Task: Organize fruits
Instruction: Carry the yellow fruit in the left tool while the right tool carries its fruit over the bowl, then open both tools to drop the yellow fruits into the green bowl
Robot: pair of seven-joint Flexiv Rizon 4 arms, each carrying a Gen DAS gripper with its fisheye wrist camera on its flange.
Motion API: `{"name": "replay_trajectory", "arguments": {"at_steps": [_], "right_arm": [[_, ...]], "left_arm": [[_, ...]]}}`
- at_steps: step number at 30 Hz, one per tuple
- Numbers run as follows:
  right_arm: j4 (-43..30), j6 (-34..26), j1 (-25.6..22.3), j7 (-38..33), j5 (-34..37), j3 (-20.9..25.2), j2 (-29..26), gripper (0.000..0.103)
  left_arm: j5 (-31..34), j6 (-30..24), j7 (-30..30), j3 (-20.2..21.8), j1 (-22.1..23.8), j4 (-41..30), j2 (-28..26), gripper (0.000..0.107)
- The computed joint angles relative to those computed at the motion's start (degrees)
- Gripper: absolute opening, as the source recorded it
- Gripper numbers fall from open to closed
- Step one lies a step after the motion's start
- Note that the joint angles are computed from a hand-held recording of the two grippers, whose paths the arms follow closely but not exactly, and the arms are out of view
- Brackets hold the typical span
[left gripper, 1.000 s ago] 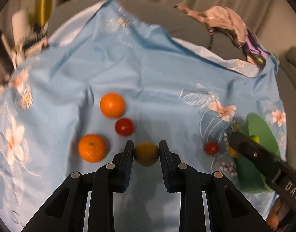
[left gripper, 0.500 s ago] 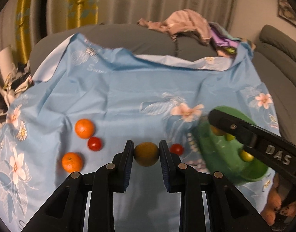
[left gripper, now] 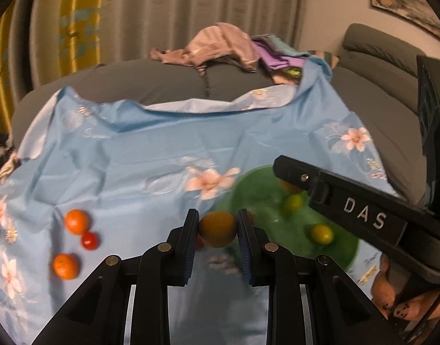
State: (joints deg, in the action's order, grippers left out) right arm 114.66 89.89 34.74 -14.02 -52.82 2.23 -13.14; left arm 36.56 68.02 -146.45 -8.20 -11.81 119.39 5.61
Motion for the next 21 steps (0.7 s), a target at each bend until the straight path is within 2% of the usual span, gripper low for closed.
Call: {"name": "replay_trajectory", "arguments": {"at_steps": [2,4,8,13,21], "right_arm": [[1.24,-0.18,0.15,2.10,-3.25,-1.86,1.27,0.031],[1.89,-0.93,-1.37,3.37,-3.88,-1.34,1.72,0.031],[2.31,-3.70,-4.13,1.95,-0.19,1.42,1.72,0.031],[2.05,-5.38,-5.83,-1.50,4.55,3.65,0.90,0.030],[2.10,-7.00,-5.72,-3.46,8.59,3.88,0.59,0.030]], "left_arm": [[-0.72,1.72,0.84,-0.17,-0.30,-0.66,-1.46,0.027],[-1.07,2.20,1.40,-0.21,-0.91,-1.64,-2.94,0.027],[-2.25,2.78,2.27,0.60,-2.72,-3.65,-5.89,0.027],[-7.97,6.47,7.00,2.40,-4.73,-3.92,-8.92,0.027],[-17.99,10.82,15.30,4.15,-7.15,-3.10,-12.30,0.027]]}}
